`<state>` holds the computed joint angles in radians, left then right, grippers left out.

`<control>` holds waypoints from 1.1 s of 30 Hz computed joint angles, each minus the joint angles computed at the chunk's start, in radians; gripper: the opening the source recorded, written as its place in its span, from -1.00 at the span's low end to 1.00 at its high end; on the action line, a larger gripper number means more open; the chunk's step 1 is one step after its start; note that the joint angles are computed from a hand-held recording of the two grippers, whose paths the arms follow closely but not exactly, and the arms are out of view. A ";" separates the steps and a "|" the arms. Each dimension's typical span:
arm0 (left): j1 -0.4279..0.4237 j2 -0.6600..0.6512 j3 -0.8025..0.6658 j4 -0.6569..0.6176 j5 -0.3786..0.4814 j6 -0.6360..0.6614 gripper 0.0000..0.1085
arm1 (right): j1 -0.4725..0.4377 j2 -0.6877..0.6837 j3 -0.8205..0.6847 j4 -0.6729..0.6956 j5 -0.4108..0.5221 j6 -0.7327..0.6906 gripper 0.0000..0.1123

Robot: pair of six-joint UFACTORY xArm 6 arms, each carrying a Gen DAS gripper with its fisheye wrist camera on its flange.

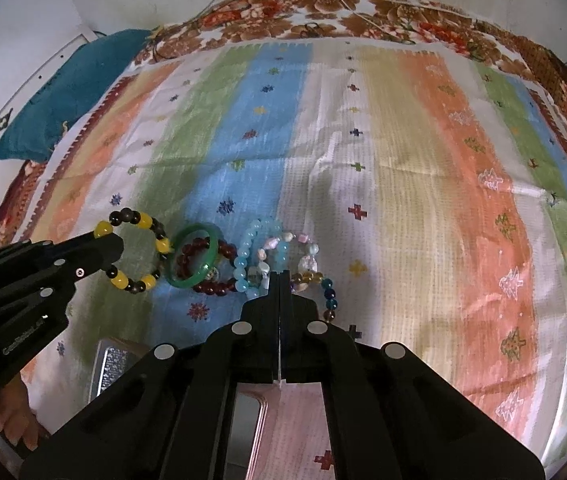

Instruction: Organize jewelry

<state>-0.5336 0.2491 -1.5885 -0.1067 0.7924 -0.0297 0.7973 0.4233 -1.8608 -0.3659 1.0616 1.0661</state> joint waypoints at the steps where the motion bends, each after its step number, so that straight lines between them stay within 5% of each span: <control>1: -0.001 0.001 0.001 0.002 0.003 0.001 -0.81 | -0.002 0.002 0.002 0.012 0.001 -0.010 -0.98; 9: -0.001 0.007 -0.001 0.002 0.015 0.005 -0.81 | -0.035 -0.011 0.072 0.110 -0.008 -0.031 -0.93; 10: -0.002 0.007 0.001 0.005 0.017 0.006 -0.81 | -0.039 -0.018 0.088 0.119 -0.017 -0.026 -0.72; 11: -0.001 0.010 -0.001 0.007 0.018 0.006 -0.80 | -0.041 -0.023 0.100 0.124 -0.024 -0.022 -0.28; 12: 0.000 0.012 -0.004 0.005 0.020 0.006 -0.80 | -0.045 -0.031 0.117 0.130 -0.036 -0.021 -0.14; 33: -0.001 0.024 -0.014 -0.006 0.029 0.033 -0.80 | -0.077 0.005 0.145 0.215 -0.057 -0.070 -0.13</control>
<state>-0.5350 0.2732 -1.6028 -0.1129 0.8217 0.0035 0.7204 0.4282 -1.7154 -0.1506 1.0048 0.9959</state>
